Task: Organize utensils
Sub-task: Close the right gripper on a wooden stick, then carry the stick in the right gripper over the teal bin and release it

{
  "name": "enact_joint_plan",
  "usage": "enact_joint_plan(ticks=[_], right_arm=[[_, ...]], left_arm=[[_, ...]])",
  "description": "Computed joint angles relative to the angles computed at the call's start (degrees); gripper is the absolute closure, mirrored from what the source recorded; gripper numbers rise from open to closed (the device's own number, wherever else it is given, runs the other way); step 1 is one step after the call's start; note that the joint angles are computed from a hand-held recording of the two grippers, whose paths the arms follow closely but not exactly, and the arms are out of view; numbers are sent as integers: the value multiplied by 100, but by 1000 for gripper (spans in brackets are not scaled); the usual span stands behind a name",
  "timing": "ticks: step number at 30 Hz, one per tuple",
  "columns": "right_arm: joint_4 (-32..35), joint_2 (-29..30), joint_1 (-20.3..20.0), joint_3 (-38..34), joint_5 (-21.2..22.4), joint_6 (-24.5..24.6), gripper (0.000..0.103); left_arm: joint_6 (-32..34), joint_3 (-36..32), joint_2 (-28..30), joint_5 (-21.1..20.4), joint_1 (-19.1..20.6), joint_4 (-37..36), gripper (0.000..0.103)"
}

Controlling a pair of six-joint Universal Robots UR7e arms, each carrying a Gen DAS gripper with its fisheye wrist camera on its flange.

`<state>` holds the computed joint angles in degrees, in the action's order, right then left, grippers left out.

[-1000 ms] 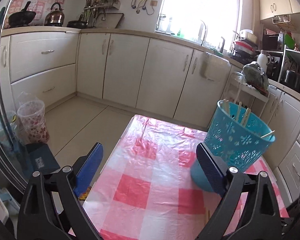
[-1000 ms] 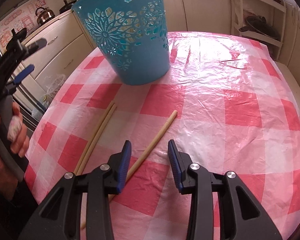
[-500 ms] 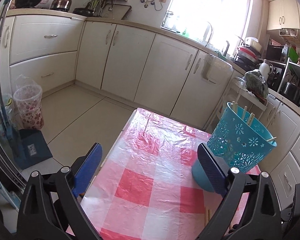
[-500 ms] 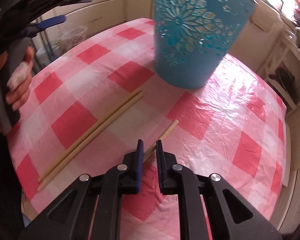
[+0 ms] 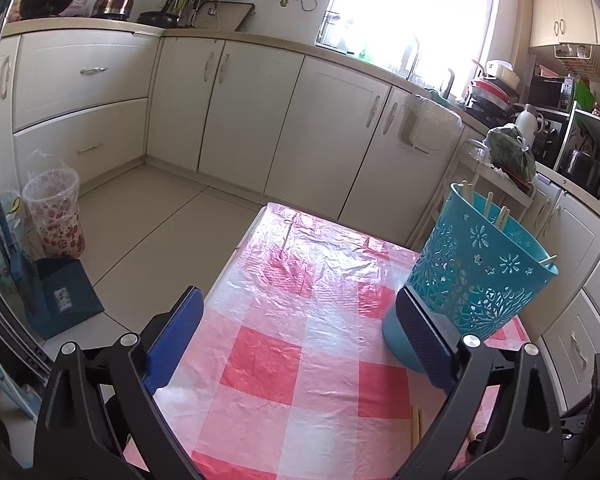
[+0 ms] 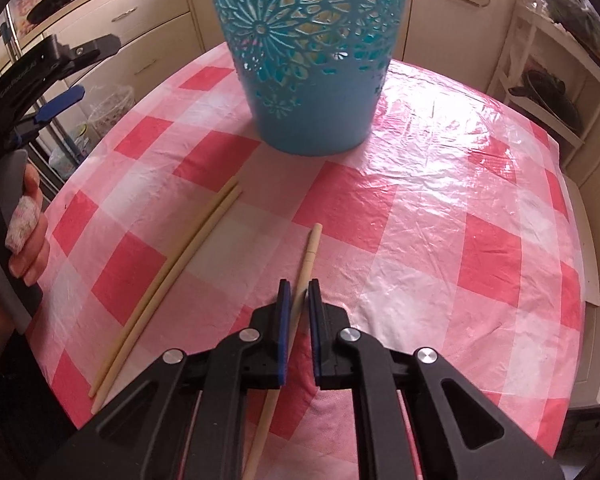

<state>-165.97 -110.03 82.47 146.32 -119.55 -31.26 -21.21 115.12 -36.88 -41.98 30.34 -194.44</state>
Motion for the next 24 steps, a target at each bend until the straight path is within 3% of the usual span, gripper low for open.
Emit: enact_joint_plan(ticks=[5, 12, 15, 19, 24], right_arm=[[-72, -231, -217, 115, 329, 183, 96], [982, -1842, -1284, 150, 2258, 436, 97], [1304, -2280, -1454, -8, 2938, 582, 97], [1085, -2360, -1001, -283, 3359, 844, 97], [-175, -1532, 43, -678, 3187, 1189, 97]], left_arm=[[-75, 1, -2, -38, 32, 108, 10], [-118, -36, 15, -88, 42, 225, 9], [-98, -54, 37, -110, 37, 254, 9], [-117, -64, 53, -121, 31, 292, 9], [-171, -77, 50, -136, 44, 335, 9]])
